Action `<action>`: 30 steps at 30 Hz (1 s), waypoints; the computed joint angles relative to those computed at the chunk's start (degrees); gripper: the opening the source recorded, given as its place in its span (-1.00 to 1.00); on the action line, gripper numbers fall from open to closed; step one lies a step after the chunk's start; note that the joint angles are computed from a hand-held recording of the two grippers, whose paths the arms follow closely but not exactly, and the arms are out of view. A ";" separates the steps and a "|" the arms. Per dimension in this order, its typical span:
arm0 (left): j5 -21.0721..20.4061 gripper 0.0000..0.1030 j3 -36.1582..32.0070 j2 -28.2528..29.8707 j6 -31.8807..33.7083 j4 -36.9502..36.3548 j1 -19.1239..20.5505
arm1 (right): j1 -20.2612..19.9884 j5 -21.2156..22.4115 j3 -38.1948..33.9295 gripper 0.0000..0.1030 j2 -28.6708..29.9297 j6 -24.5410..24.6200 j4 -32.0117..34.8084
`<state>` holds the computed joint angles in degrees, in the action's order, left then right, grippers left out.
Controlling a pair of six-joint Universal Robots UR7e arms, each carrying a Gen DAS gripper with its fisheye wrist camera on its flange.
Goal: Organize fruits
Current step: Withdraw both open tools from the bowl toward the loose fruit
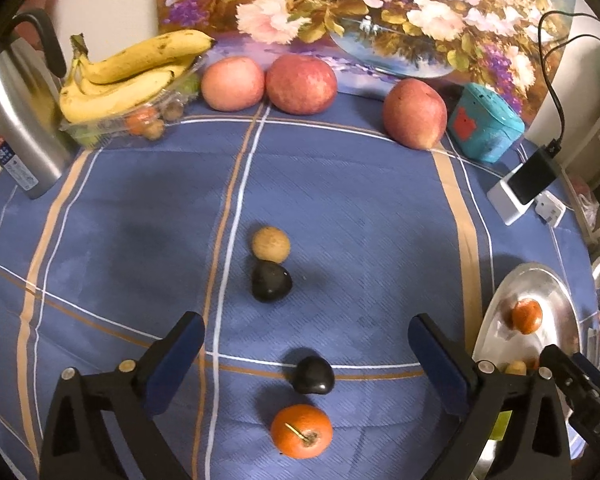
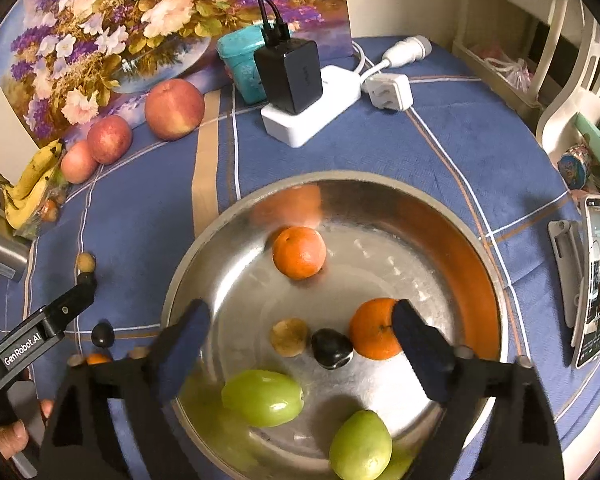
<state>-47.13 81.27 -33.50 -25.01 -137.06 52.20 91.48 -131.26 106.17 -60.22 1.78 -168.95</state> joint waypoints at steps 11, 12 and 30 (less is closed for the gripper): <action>0.19 1.00 1.40 -0.80 2.38 -3.85 -0.11 | 0.67 0.73 0.29 0.81 0.48 -2.07 -3.52; 0.22 1.00 1.54 -0.87 2.63 -4.09 -0.15 | 0.64 1.13 0.29 0.81 0.35 -1.83 -3.20; 5.04 1.00 3.61 -3.97 5.15 -2.26 -1.09 | 3.70 -0.17 -1.92 0.81 2.41 -2.11 0.75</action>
<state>-42.08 84.88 -37.46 -19.85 -139.32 51.11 95.18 -131.43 104.25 -57.81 -0.34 -168.20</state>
